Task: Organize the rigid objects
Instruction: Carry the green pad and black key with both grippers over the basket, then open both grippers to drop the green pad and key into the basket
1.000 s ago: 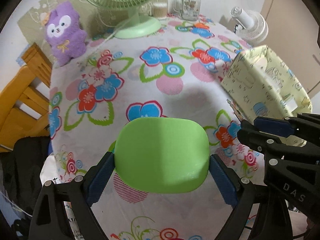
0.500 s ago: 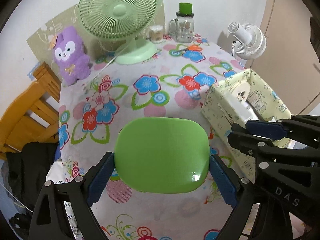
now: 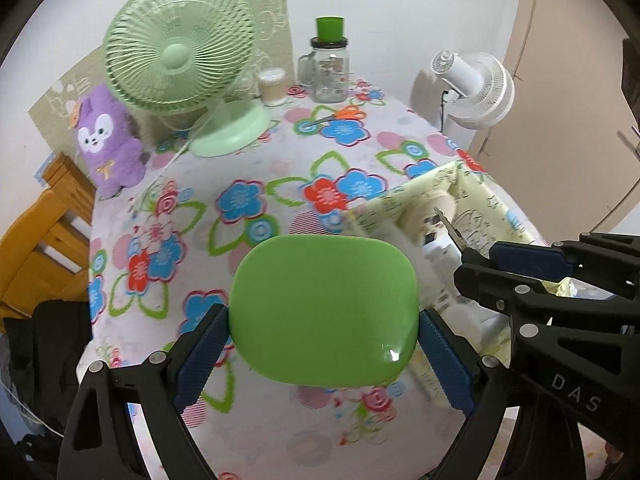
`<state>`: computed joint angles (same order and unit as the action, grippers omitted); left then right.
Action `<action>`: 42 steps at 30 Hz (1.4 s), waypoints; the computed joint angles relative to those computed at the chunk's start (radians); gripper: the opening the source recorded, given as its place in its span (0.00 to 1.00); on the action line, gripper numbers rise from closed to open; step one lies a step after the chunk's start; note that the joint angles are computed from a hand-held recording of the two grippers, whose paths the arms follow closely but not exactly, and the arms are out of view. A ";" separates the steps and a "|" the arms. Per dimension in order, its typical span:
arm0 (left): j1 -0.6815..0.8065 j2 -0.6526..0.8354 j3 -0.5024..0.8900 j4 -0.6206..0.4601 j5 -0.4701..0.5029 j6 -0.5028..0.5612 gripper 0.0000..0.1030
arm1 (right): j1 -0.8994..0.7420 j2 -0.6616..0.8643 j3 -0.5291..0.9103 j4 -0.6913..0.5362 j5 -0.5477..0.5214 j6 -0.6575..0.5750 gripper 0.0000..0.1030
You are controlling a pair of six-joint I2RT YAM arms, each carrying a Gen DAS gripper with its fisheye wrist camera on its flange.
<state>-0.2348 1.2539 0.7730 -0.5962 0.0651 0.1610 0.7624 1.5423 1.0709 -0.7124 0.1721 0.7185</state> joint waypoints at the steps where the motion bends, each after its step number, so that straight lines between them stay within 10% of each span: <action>1: -0.020 0.011 0.004 0.007 -0.005 -0.018 0.91 | -0.011 -0.008 -0.010 0.001 -0.004 -0.009 0.33; 18: -0.266 0.222 0.075 0.086 -0.132 -0.247 0.92 | -0.288 -0.031 -0.165 0.083 -0.151 -0.308 0.33; 24: -0.302 0.266 0.101 0.085 -0.157 -0.297 0.92 | -0.334 -0.093 -0.198 0.093 -0.150 -0.380 0.59; 42: -0.421 0.430 0.193 0.125 -0.165 -0.328 0.92 | -0.481 -0.149 -0.283 0.088 -0.164 -0.452 0.60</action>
<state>-0.6556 1.6835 0.9656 -0.4708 -0.1000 -0.1669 0.2817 1.3935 0.7875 -0.6242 0.0083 0.2664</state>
